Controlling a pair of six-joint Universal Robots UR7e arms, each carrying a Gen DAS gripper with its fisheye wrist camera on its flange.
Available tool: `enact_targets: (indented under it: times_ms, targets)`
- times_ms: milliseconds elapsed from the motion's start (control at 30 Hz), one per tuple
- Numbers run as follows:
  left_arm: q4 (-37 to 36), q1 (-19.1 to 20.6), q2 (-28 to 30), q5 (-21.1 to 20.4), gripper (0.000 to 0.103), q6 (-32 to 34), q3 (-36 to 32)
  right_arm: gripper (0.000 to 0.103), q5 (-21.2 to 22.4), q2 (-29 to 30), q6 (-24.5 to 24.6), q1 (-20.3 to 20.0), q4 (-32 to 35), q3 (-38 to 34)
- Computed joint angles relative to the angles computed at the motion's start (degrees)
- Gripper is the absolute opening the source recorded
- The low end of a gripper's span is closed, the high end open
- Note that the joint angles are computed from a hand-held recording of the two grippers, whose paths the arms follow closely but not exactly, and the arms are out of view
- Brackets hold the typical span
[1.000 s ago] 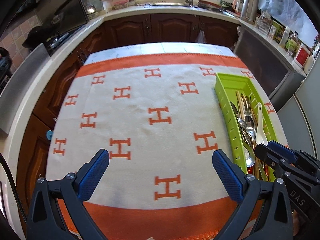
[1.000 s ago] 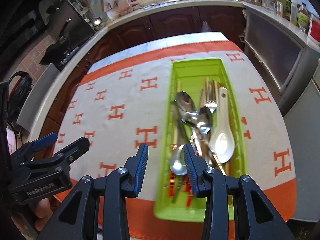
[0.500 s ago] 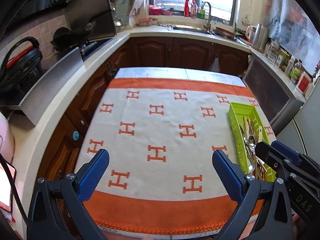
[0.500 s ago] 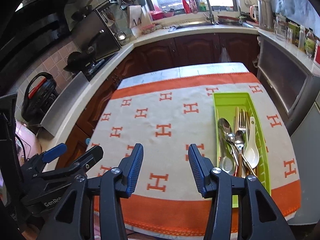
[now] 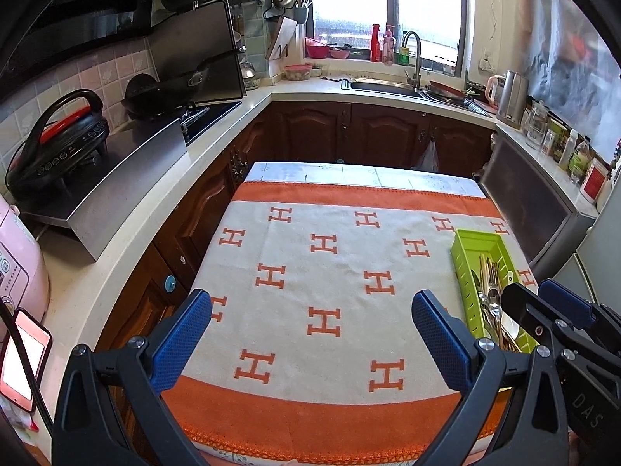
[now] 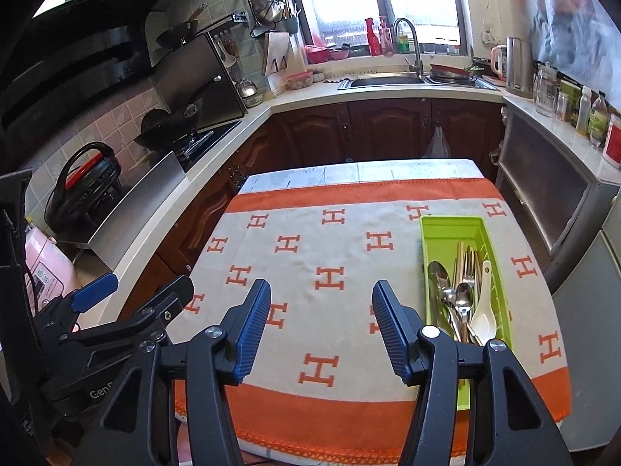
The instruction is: Organize utensils
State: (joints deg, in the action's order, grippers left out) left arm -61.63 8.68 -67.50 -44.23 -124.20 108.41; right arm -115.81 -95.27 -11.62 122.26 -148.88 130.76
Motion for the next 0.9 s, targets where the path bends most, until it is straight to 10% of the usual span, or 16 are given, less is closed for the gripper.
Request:
enact_targets:
  times_ms: [900]
  targets:
    - [-0.61,1.76,0.79,0.67,0.102,1.69,-0.41,0.061,0.65,1.36,-1.54,-3.68,-2.56,0.12]
